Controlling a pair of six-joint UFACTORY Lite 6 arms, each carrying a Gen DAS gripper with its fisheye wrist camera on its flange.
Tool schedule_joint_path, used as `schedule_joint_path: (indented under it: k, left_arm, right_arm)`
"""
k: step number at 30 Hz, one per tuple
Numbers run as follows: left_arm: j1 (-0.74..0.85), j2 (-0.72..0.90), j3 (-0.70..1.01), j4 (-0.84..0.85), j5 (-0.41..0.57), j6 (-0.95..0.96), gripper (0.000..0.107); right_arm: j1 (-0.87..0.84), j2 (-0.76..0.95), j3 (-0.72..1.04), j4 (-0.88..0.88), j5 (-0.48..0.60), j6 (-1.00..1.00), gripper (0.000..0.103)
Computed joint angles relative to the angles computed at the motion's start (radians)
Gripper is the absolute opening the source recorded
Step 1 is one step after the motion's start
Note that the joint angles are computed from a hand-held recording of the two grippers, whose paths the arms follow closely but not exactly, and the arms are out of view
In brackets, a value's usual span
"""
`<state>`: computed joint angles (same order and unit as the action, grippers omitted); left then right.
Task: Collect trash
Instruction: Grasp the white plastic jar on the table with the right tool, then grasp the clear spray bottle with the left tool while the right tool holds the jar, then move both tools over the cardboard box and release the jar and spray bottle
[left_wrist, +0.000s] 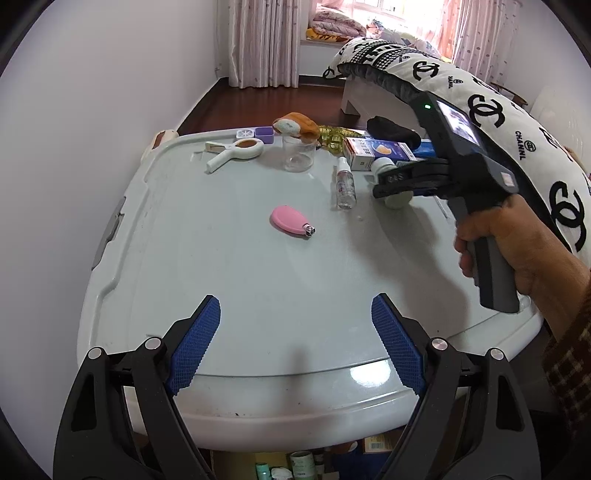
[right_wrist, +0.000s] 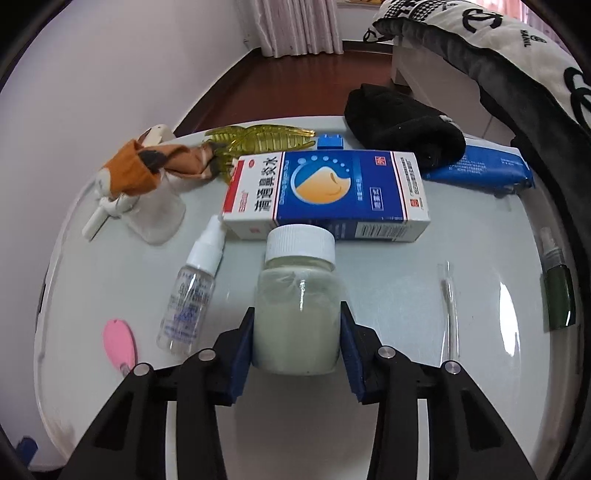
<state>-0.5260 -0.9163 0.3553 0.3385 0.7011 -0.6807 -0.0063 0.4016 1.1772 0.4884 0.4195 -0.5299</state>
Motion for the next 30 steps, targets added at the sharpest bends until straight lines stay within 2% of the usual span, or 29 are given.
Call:
schedule_joint_path:
  k: [4, 8, 10, 12, 16, 18, 20, 23, 25, 26, 27, 30]
  left_arm:
    - [0.005, 0.035, 0.01, 0.004, -0.04, -0.015, 0.082]
    - [-0.005, 0.14, 0.02, 0.048, -0.159, -0.097, 0.082]
    - [-0.018, 0.238, 0.064, 0.1, -0.212, -0.16, 0.082]
    - [-0.037, 0.365, 0.137, 0.246, -0.255, -0.306, 0.082]
    - [-0.002, 0.699, 0.345, 0.435, -0.369, -0.44, 0.081]
    - [0.028, 0.859, 0.455, 0.451, -0.418, -0.424, 0.068]
    - [0.061, 1.044, 0.593, 0.329, -0.446, -0.28, 0.055]
    - [0.085, 1.201, 0.706, 0.225, -0.464, -0.187, 0.051]
    - [0.075, 1.266, 0.749, 0.33, -0.455, -0.271, 0.047]
    - [0.069, 1.29, 0.761, 0.357, -0.455, -0.28, 0.032]
    - [0.062, 1.319, 0.776, 0.369, -0.453, -0.267, 0.025]
    - [0.057, 1.3, 0.746, 0.464, -0.46, -0.361, 0.024]
  right_arm:
    - [-0.05, -0.115, -0.104, 0.114, 0.013, -0.149, 0.042]
    - [-0.133, -0.322, -0.239, 0.172, 0.085, -0.29, 0.042]
    - [-0.187, -0.441, -0.304, 0.184, 0.145, -0.349, 0.042]
    - [-0.245, -0.56, -0.358, 0.18, 0.2, -0.395, 0.042]
    - [-0.37, -0.674, -0.379, 0.218, 0.315, -0.493, 0.042]
    - [-0.452, -0.714, -0.405, 0.258, 0.376, -0.562, 0.042]
    - [-0.475, -0.699, -0.408, 0.274, 0.386, -0.59, 0.042]
    - [-0.48, -0.68, -0.409, 0.274, 0.385, -0.624, 0.042]
    - [-0.484, -0.667, -0.4, 0.281, 0.394, -0.639, 0.043]
    - [-0.495, -0.672, -0.403, 0.283, 0.404, -0.649, 0.043]
    - [-0.5, -0.677, -0.405, 0.283, 0.409, -0.656, 0.043]
    - [-0.492, -0.693, -0.412, 0.273, 0.407, -0.66, 0.043]
